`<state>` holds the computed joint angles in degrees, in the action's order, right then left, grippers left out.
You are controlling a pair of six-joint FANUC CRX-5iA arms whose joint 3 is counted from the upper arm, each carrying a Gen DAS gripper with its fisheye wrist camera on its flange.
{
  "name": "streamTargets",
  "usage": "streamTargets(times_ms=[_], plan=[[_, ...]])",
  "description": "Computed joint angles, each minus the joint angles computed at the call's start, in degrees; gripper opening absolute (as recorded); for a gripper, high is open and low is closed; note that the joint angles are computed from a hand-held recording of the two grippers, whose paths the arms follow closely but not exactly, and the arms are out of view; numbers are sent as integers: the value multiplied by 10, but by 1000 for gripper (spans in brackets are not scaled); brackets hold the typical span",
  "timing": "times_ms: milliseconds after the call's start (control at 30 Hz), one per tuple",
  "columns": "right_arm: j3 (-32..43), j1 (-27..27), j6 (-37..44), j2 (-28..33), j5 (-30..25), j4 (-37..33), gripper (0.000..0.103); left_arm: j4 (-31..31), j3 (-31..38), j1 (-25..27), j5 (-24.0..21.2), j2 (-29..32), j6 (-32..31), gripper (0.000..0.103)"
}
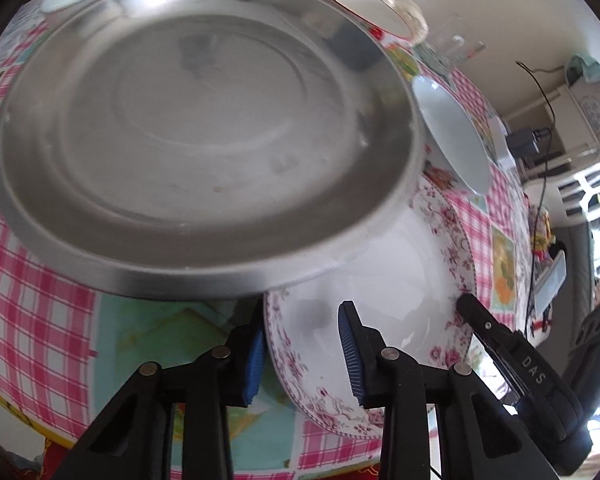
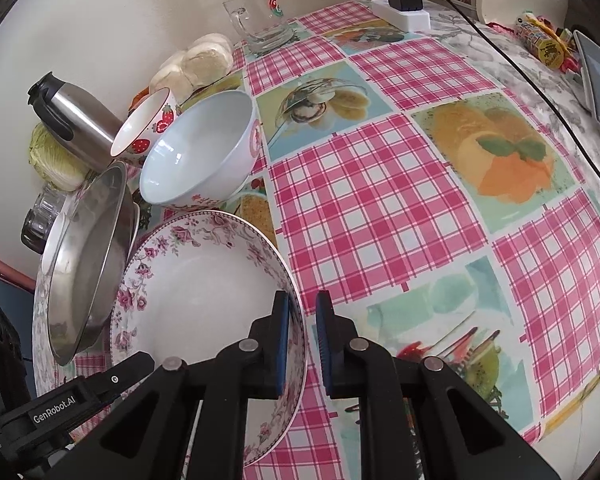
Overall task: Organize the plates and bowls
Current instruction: 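Close both grippers on the floral plate rim and lift it, then carry the floral plate over the steel basin and lower it inside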
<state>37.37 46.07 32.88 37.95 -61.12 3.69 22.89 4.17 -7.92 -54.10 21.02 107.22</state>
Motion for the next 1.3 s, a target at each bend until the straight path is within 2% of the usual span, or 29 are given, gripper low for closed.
streamTargets(times_ms=[100,233,400,533,633,700,767,900,967,1100,1300], plan=[[-26,-7,-17,-16,13,-2,14,45,-10,0,3,6,-42,36],[-63,-20,-39,-37,41,-16,14,66,-17,3,11,7,-53,36],[-92,-38,-29,-53,82,-69,19,108,-49,10,51,-1,-68,39],[-86,-37,-25,-46,86,-64,19,113,-57,9,78,-1,-76,39],[-84,-35,-19,-44,85,-56,19,99,-46,7,78,3,-73,39],[-76,-35,-7,-39,85,-59,14,87,-35,6,72,6,-74,39],[-78,-34,-7,-41,88,-58,13,78,-30,4,67,7,-78,36],[-89,-32,-12,-49,93,-44,12,104,-29,1,60,16,-99,24],[-100,-33,-21,-56,101,-39,11,112,-31,0,61,15,-110,21],[-116,-33,-33,-68,102,-27,10,109,-21,-6,55,17,-126,21],[-166,-33,-62,-103,147,1,9,134,-25,-7,57,16,-157,21]])
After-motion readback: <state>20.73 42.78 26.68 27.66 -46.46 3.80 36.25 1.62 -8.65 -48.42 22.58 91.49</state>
